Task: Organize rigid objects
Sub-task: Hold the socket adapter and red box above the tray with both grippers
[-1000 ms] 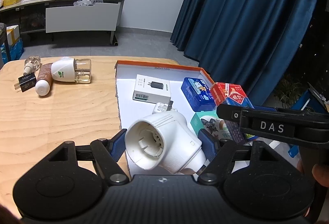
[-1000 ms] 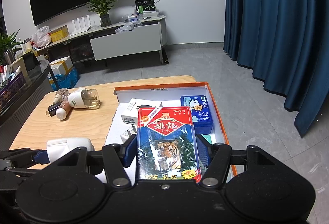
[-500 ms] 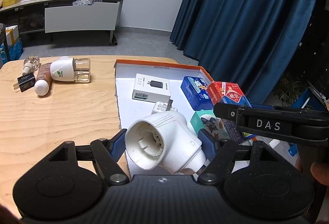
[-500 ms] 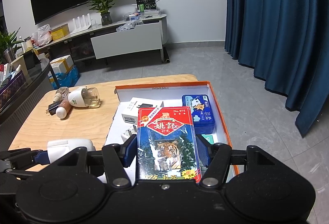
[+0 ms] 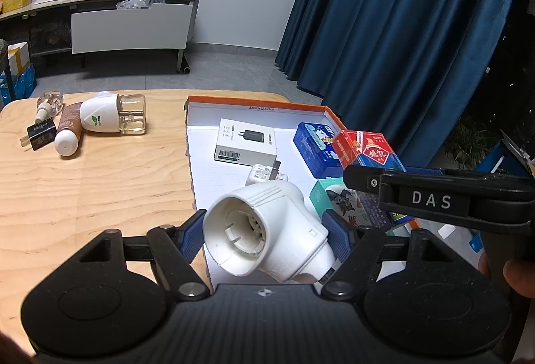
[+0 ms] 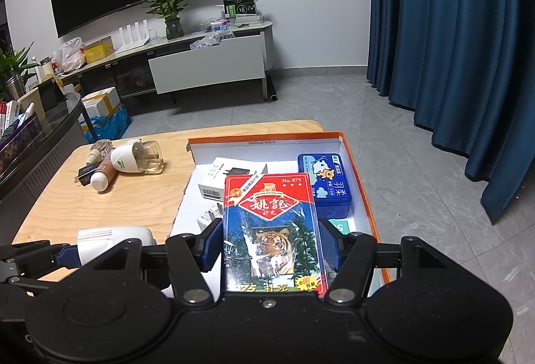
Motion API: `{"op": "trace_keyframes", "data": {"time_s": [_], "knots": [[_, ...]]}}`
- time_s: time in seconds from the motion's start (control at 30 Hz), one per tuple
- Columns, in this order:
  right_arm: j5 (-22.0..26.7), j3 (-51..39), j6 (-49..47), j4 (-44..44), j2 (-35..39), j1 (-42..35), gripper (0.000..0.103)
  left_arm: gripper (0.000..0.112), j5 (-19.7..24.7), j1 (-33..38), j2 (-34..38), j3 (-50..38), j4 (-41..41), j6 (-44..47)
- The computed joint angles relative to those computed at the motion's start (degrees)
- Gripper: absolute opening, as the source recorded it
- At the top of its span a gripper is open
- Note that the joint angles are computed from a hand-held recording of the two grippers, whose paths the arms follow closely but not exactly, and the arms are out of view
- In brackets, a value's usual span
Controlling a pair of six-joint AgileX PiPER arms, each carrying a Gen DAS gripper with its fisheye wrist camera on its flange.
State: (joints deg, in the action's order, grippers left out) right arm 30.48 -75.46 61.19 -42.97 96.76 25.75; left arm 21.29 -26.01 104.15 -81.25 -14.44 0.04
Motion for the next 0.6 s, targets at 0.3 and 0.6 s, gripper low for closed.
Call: {"op": "trace_keyframes", "data": {"time_s": [0.3, 0.6], "knots": [[0.15, -0.46, -0.42, 0.45, 0.23, -0.11, 0.072, 0.075, 0.05, 0.01, 0.01, -0.07, 0.05, -0.1], [-0.49, 0.82, 1.05, -0.53, 0.12, -0.08, 0.072, 0.075, 0.28, 0.13, 0.53, -0.33, -0.15, -0.15]]}}
